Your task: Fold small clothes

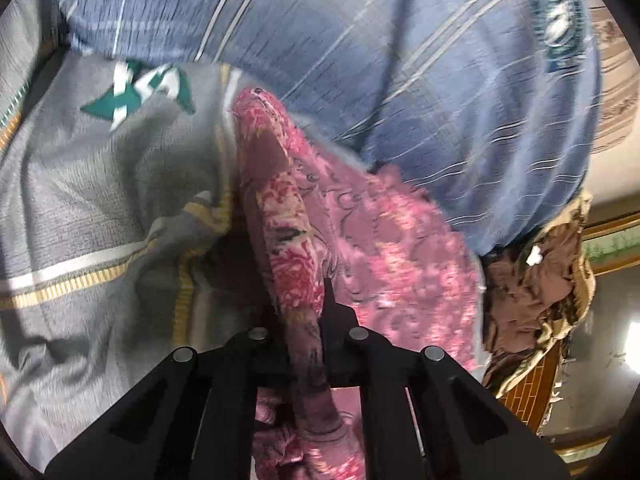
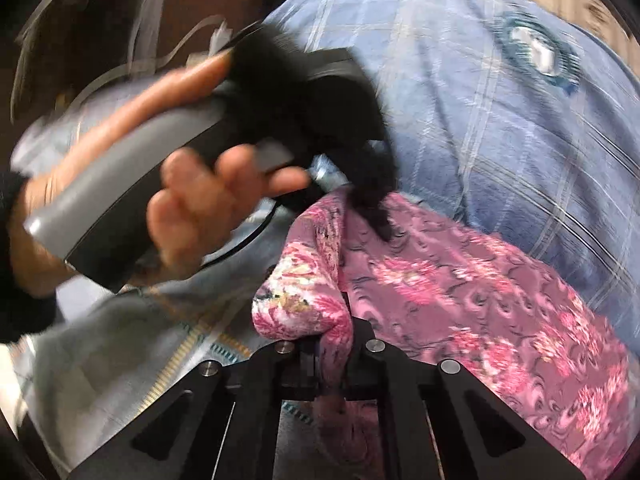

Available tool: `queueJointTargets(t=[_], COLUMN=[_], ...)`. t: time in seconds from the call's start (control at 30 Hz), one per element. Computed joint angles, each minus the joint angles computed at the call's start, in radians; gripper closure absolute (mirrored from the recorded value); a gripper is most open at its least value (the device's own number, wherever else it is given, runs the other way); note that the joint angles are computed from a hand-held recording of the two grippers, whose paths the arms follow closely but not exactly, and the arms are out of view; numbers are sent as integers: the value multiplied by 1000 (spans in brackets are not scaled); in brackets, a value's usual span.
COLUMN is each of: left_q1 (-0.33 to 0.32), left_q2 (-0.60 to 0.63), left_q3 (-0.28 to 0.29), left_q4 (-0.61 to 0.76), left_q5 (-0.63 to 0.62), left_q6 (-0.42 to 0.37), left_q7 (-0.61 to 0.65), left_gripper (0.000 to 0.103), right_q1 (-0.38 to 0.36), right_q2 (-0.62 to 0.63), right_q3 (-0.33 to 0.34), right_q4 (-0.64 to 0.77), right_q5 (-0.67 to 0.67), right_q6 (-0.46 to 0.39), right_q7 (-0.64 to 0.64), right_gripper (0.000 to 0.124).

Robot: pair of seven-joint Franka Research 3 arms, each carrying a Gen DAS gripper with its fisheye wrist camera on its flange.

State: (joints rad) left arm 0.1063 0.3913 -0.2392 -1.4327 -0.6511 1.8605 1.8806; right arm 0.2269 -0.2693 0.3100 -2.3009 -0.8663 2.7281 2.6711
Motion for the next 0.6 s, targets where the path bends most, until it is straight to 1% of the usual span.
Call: queueJointTargets(t=[0.1,0.17,0.2,0.33,0.43,0.5,0.6], left_q1=[-6,-21,-38,-90,-143,-183,-250], left_q2=[-54,-90,-102,-149,-162,-155,-131], left_q3=[-4,-6,-8,-11,-19,-30,-47], left_q4=[-31,-48,-51,-61,-50,-28,3], left_q5=[-17,-24,-22,-16,13,44,117], left_q6=[13,21,31,48,64,65,78], left_q7=[5,1,-10,-17,-37,-66,-113], left_gripper=[97,97,97,97,97,97,97], right_q1=[-18,-37,-50,-90,-108,-108,-119], right_q2=[-69,-114,-130,-255,-359,-428,-541], right_q3=[-15,-14,-11,-20,-47,-76,-123], right_q4=[-47,-78,-87,-185,-273,-334,-437], right_q5=[21,57,71,148,212,258,317], right_q6=[51,76,84,128,164,182,199], right_q7=[42,41,38,34,27,17,2], right_gripper=[118,118,118,118,118,118,118])
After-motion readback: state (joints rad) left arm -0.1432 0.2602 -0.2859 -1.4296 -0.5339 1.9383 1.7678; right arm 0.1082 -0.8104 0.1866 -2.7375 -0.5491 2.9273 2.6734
